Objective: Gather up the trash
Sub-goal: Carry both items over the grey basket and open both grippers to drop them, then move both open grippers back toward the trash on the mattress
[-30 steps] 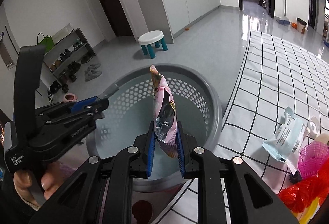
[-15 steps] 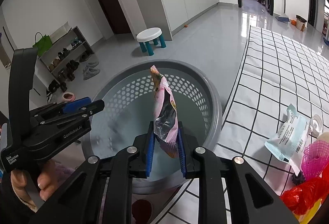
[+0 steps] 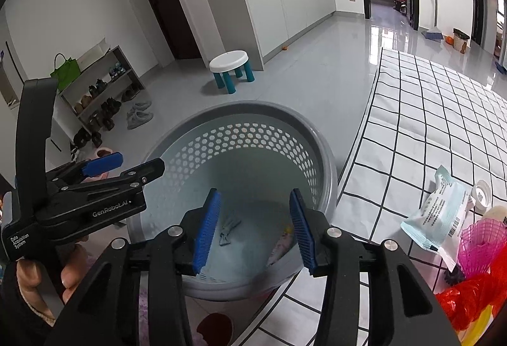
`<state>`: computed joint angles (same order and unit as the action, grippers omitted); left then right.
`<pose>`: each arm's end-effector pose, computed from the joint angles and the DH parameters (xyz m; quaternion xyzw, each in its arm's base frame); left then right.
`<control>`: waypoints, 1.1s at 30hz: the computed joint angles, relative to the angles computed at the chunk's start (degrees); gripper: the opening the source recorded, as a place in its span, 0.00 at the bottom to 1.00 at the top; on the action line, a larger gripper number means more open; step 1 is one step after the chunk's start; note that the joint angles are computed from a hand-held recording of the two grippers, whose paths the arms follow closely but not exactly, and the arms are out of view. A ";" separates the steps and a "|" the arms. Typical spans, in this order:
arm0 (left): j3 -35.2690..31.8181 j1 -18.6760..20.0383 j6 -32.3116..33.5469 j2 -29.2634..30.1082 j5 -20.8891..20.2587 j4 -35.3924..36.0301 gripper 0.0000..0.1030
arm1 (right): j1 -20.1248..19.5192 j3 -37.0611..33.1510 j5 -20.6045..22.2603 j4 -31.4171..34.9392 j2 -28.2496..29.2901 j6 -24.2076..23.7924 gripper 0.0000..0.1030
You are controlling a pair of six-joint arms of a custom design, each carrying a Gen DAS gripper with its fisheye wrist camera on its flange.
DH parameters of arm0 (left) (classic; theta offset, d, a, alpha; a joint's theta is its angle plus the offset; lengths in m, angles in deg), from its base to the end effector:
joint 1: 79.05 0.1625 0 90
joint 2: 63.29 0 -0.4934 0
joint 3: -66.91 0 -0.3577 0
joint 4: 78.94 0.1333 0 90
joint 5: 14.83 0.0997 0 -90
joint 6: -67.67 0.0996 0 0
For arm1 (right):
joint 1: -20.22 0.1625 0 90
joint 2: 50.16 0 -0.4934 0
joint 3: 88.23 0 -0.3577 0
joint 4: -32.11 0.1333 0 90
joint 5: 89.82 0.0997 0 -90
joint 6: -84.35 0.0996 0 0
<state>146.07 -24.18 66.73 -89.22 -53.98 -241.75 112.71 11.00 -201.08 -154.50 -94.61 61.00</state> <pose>-0.2725 -0.7532 0.0659 0.1918 0.8721 -0.2770 0.3547 0.1273 -0.6898 0.2131 0.1411 -0.9096 0.3139 0.2330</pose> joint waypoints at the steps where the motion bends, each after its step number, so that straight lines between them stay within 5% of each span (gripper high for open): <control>1: 0.00 0.02 0.04 -0.03 -0.07 -0.08 0.73 | -0.02 0.09 -0.02 -0.03 -0.05 0.05 0.42; 33: 2.58 -0.43 0.45 -1.12 -0.30 -3.94 0.87 | 0.69 4.36 -1.47 -4.16 -1.71 0.87 0.51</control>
<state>148.65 -24.61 67.18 -90.34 -54.28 -245.68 113.40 15.36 -202.54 -158.66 -96.32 61.87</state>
